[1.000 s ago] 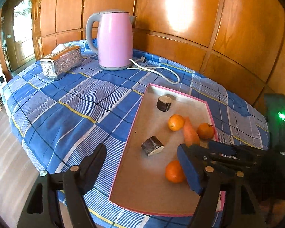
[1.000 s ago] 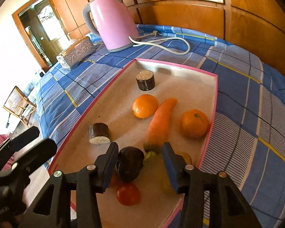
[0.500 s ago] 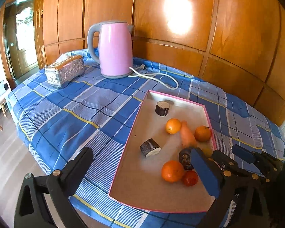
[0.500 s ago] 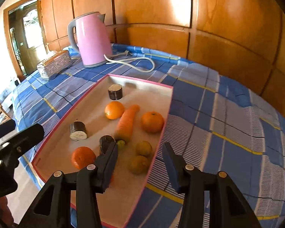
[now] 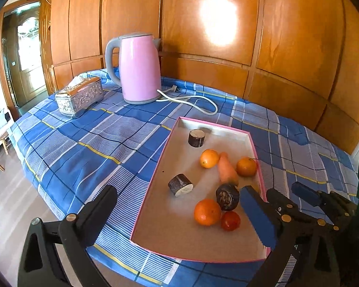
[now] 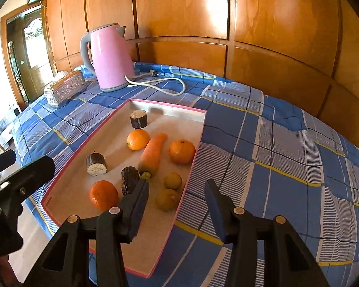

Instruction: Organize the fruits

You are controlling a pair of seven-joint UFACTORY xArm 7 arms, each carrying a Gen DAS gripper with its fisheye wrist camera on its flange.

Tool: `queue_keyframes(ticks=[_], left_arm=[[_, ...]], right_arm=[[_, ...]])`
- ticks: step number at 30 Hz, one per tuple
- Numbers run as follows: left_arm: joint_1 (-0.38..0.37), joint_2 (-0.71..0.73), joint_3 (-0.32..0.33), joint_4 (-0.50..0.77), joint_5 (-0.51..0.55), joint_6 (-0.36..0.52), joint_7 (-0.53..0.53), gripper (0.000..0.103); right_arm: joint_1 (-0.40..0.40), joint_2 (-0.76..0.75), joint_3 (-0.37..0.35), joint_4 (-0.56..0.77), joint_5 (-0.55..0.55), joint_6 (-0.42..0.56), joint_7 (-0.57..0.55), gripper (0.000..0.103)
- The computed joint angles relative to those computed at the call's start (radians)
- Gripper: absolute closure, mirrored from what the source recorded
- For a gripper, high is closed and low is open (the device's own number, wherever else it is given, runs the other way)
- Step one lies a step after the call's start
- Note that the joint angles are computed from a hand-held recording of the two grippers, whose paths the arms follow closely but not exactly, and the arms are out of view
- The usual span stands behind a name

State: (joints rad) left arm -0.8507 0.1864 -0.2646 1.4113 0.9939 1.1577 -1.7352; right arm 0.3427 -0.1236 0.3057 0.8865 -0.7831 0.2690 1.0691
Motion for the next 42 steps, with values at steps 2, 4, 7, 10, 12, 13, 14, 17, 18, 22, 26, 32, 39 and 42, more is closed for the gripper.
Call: queue_keyframes(ticks=[2,4,7,10,12,13,14,17,18,22,26,32,39,42], left_arm=[[-0.004,0.003,-0.001,0.004,0.002,0.011,0.001,0.0],[-0.006,0.005,0.0,0.008,0.002,0.021,0.002,0.0],[-0.011,0.01,0.0,0.016,0.003,0.034,-0.001,0.0],[-0.013,0.009,0.002,0.015,0.006,0.035,0.0,0.0],[-0.013,0.011,0.002,0.017,0.004,0.039,0.002,0.0],[-0.013,0.011,0.002,0.016,0.002,0.038,0.002,0.0],[-0.012,0.011,0.003,0.015,0.0,0.035,0.002,0.0],[-0.007,0.008,0.004,0.009,-0.006,0.024,0.003,0.0],[-0.006,0.007,0.004,0.006,-0.007,0.019,0.003,0.0],[-0.005,0.007,0.004,0.005,-0.008,0.022,0.003,0.0],[0.0,0.005,0.004,0.0,-0.013,0.017,-0.005,0.0],[0.005,0.001,0.003,-0.009,-0.017,0.011,-0.005,0.0],[0.006,0.003,0.002,-0.006,-0.018,0.01,-0.005,0.0],[0.006,0.002,0.003,-0.008,-0.017,0.006,-0.005,0.0]], right_arm=[[-0.002,-0.003,0.003,-0.002,-0.01,0.001,0.01,0.054],[0.0,-0.005,0.001,-0.004,-0.003,-0.003,0.005,0.054],[-0.002,-0.006,0.001,-0.005,0.001,-0.007,0.002,0.054],[-0.006,-0.007,0.004,-0.006,-0.004,-0.012,0.007,0.054],[-0.005,-0.005,0.004,-0.006,-0.001,-0.014,0.002,0.054],[-0.005,-0.004,0.005,-0.005,0.0,-0.013,0.002,0.054],[-0.005,-0.003,0.004,-0.004,0.002,-0.014,0.0,0.054],[-0.001,0.002,0.001,-0.003,0.014,-0.014,-0.014,0.054],[0.001,0.003,0.0,-0.002,0.02,-0.014,-0.019,0.054],[0.006,0.008,-0.004,-0.002,0.033,-0.017,-0.036,0.054],[0.008,0.012,-0.005,0.001,0.036,-0.018,-0.039,0.054],[0.013,0.017,-0.008,0.005,0.04,-0.015,-0.043,0.054],[0.016,0.019,-0.01,0.006,0.036,-0.017,-0.044,0.054],[0.017,0.016,-0.012,0.003,0.04,-0.018,-0.048,0.054]])
